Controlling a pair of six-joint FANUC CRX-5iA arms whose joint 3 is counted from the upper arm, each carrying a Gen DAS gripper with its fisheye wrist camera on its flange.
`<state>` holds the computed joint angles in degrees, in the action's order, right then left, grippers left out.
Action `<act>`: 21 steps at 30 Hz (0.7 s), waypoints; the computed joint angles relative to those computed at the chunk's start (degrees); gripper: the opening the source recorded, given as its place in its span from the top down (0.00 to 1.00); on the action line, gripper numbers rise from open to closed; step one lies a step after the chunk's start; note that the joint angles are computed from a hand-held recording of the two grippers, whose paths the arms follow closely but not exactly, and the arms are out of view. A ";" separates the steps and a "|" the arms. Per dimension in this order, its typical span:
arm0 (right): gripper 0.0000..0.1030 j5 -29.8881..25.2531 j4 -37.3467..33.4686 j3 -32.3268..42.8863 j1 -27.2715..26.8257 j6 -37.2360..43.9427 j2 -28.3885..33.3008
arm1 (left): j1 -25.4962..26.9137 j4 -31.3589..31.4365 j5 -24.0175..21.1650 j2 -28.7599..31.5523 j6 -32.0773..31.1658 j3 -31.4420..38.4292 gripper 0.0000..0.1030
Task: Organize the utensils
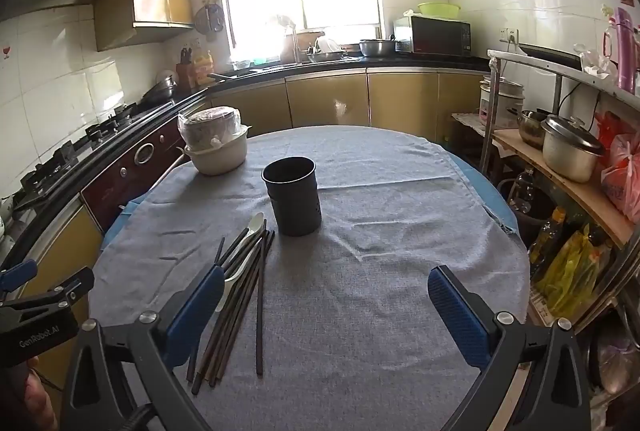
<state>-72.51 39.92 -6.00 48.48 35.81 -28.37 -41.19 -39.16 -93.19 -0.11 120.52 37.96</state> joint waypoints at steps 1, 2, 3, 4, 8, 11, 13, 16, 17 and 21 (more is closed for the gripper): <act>0.00 0.13 0.01 -0.04 -0.13 0.01 0.07 | -0.03 -0.04 -0.02 0.01 -0.04 0.00 0.00; 0.00 0.25 -0.07 -0.02 -0.31 0.05 0.17 | -0.03 -0.03 0.02 -0.01 -0.08 -0.06 0.00; 0.00 0.38 -0.24 0.04 -0.53 0.13 0.29 | 0.03 0.07 0.06 -0.03 -0.09 -0.09 0.00; 0.00 0.64 -0.15 -0.26 -0.54 0.14 -0.04 | 0.13 0.24 0.11 -0.02 -0.16 -0.10 0.00; 0.00 0.48 -0.25 -0.21 -0.50 -0.17 0.05 | 0.44 0.58 0.25 0.05 -0.39 -0.09 0.00; 0.00 0.80 -0.73 0.00 -1.27 0.41 0.22 | 0.54 0.69 0.26 0.15 -0.41 -0.03 0.00; 0.00 0.95 -1.23 0.40 -1.76 1.05 0.43 | 0.57 0.74 0.31 0.14 -0.41 -0.04 0.00; 0.00 0.62 -0.85 0.08 -1.01 0.60 0.41 | 0.81 1.06 0.57 0.16 -0.39 -0.17 0.00; 0.00 0.61 -0.69 -0.05 -0.85 0.42 0.40 | 0.76 0.99 0.58 0.16 -0.36 -0.19 0.00; 0.00 0.44 -0.28 -0.03 -0.38 0.00 0.65 | 0.87 1.03 0.78 0.09 -0.26 -0.43 0.00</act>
<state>-72.07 39.65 -6.03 48.11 35.81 -27.71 -40.32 -38.13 -92.41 -0.02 120.25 37.53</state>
